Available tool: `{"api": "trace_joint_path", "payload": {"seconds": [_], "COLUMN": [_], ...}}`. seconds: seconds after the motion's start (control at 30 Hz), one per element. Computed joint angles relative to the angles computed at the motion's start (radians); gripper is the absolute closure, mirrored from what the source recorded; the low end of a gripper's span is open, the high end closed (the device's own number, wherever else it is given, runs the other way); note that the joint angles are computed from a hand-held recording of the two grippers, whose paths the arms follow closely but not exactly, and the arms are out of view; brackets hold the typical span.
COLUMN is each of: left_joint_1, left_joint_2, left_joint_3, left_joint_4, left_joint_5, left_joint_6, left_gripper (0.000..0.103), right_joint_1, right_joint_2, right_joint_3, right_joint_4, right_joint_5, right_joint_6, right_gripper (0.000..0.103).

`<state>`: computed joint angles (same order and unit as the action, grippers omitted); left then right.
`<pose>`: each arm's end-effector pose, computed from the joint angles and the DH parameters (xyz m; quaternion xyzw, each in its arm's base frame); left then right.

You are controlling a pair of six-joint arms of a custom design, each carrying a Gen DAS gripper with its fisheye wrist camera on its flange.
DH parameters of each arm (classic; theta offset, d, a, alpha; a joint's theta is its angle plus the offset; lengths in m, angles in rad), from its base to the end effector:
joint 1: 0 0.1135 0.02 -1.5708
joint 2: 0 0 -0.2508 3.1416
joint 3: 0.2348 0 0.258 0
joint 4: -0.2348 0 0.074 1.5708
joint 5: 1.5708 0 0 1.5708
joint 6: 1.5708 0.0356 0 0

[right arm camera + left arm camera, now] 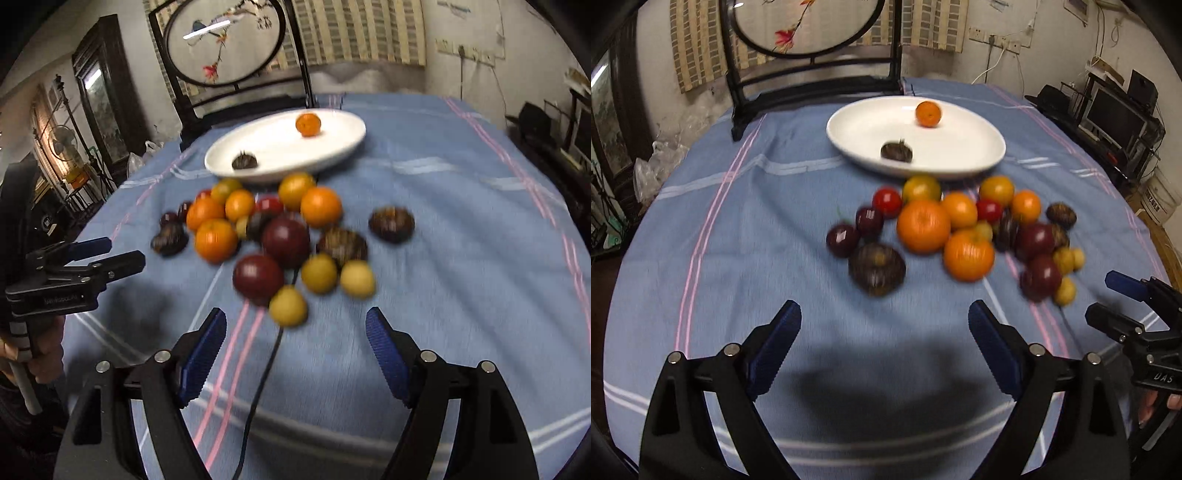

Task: Organize fruits
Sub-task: 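Grasp another dark brown fruit with the left tool while the right grasps a tan fruit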

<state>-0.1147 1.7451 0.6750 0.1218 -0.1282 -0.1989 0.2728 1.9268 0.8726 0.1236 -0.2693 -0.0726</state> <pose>0.2989 -0.0299 0.0804 -0.0596 0.9483 0.0125 0.3114 0.3328 0.1029 0.0732 -0.2032 0.9194 0.1579 0.2975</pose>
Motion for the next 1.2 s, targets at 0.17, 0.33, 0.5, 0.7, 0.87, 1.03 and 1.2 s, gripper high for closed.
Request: {"api": "trace_joint_path", "payload": {"seconds": [0.17, 0.33, 0.5, 0.7, 0.87, 1.03, 1.2], "left_joint_1": [-0.004, 0.003, 0.018, 0.027, 0.032, 0.026, 0.007], "left_joint_2": [-0.010, -0.014, 0.018, 0.060, 0.079, 0.121, 0.205], "left_joint_3": [-0.064, -0.085, -0.065, -0.028, -0.003, 0.053, 0.154], "left_joint_4": [0.043, 0.063, 0.059, 0.046, 0.031, 0.004, -0.035], "left_joint_5": [0.000, -0.009, 0.001, 0.001, -0.004, -0.007, -0.034], "left_joint_6": [-0.031, -0.031, -0.029, -0.030, -0.030, -0.022, -0.014], "left_gripper": [0.014, 0.014, 0.014, 0.014, 0.014, 0.014, 0.023], "right_joint_1": [0.039, 0.075, 0.096, 0.102, 0.072, 0.045, 0.038], "right_joint_2": [-0.009, 0.004, 0.078, 0.137, 0.093, 0.040, 0.011], "right_joint_3": [-0.049, -0.018, 0.079, 0.156, 0.094, 0.026, -0.020], "right_joint_4": [0.022, 0.006, -0.048, -0.078, -0.028, -0.001, 0.016], "right_joint_5": [0.067, 0.115, 0.136, 0.142, 0.073, -0.007, -0.047], "right_joint_6": [0.000, 0.004, 0.006, -0.003, 0.007, -0.008, -0.027], "right_gripper": [0.024, 0.024, 0.055, 0.076, 0.077, 0.077, 0.077]}}
